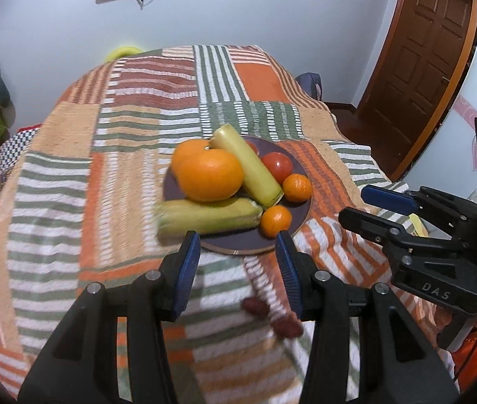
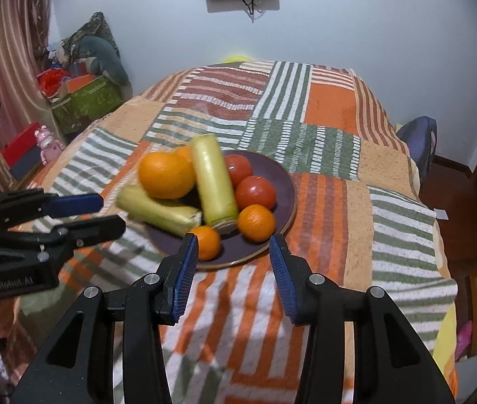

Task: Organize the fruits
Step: 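Grasp a small dark red fruit with the right tool while the left tool grasps another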

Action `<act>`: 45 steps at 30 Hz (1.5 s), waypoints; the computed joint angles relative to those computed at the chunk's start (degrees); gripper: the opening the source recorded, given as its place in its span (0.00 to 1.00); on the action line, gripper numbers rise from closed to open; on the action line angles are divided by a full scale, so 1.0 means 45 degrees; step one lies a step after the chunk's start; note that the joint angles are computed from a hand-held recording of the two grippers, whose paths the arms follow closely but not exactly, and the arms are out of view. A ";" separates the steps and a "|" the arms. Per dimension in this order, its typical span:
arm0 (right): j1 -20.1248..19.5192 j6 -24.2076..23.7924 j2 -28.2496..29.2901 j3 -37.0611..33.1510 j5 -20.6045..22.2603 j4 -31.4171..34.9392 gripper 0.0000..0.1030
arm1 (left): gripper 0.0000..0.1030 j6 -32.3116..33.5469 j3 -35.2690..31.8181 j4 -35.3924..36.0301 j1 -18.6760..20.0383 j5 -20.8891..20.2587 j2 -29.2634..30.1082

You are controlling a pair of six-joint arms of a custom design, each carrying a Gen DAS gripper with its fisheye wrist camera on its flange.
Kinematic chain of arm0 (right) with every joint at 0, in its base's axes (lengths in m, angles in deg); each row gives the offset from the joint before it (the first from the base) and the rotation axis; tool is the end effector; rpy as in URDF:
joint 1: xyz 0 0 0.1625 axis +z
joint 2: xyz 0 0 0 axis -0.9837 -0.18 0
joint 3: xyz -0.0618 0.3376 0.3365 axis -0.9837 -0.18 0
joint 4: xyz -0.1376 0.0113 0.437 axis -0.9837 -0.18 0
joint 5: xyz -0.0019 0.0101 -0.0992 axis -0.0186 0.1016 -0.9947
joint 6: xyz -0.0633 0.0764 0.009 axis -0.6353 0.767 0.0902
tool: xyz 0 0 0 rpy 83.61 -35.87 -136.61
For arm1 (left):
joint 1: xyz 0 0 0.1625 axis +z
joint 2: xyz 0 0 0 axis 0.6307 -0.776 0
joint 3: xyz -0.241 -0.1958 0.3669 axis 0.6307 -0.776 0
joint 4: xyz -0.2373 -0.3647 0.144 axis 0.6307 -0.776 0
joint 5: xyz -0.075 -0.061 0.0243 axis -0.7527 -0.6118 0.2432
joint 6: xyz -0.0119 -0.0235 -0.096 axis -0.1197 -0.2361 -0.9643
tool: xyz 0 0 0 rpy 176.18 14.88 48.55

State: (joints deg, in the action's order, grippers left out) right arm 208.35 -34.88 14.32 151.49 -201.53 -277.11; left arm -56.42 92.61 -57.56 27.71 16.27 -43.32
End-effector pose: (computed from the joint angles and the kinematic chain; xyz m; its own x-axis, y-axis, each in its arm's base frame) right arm 0.4228 -0.4373 -0.0393 -0.7534 -0.0710 0.6537 -0.5042 0.7005 -0.5050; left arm -0.0317 -0.5093 0.3753 -0.6753 0.5610 -0.4788 0.7062 0.6791 -0.2003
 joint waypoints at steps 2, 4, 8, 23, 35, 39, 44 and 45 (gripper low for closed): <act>0.0185 0.0237 0.0067 -0.0019 0.0000 0.0233 0.39 | 0.45 -0.0044 0.0032 0.0379 0.0048 0.0006 -0.0406; 0.0322 0.0437 0.0158 -0.0040 0.0014 0.0474 0.39 | 0.45 -0.0037 0.0111 0.0639 0.0087 0.0061 -0.0748; 0.0578 0.0961 0.0425 -0.0104 -0.0007 0.1168 0.39 | 0.45 0.0171 0.0339 0.1050 0.0174 0.0340 -0.1371; 0.0328 0.2077 0.1369 -0.0566 0.1082 0.2580 0.36 | 0.45 0.0690 0.0881 0.1955 0.1028 0.0322 -0.1791; 0.0240 0.1875 0.1081 0.0024 0.1350 0.1555 0.18 | 0.40 0.0466 0.0877 0.1767 0.1006 0.0145 -0.0846; 0.0208 0.2015 0.0707 0.0546 0.0991 0.1047 0.18 | 0.30 0.0392 0.0809 0.1783 0.0873 -0.0063 -0.0323; 0.0112 0.2175 0.0322 0.1109 0.0746 0.0527 0.18 | 0.30 0.0454 0.0862 0.1443 0.0660 0.0102 0.0237; 0.0087 0.2204 0.0268 0.1204 0.0731 0.0425 0.18 | 0.30 0.0458 0.0855 0.1374 0.0653 0.0170 0.0324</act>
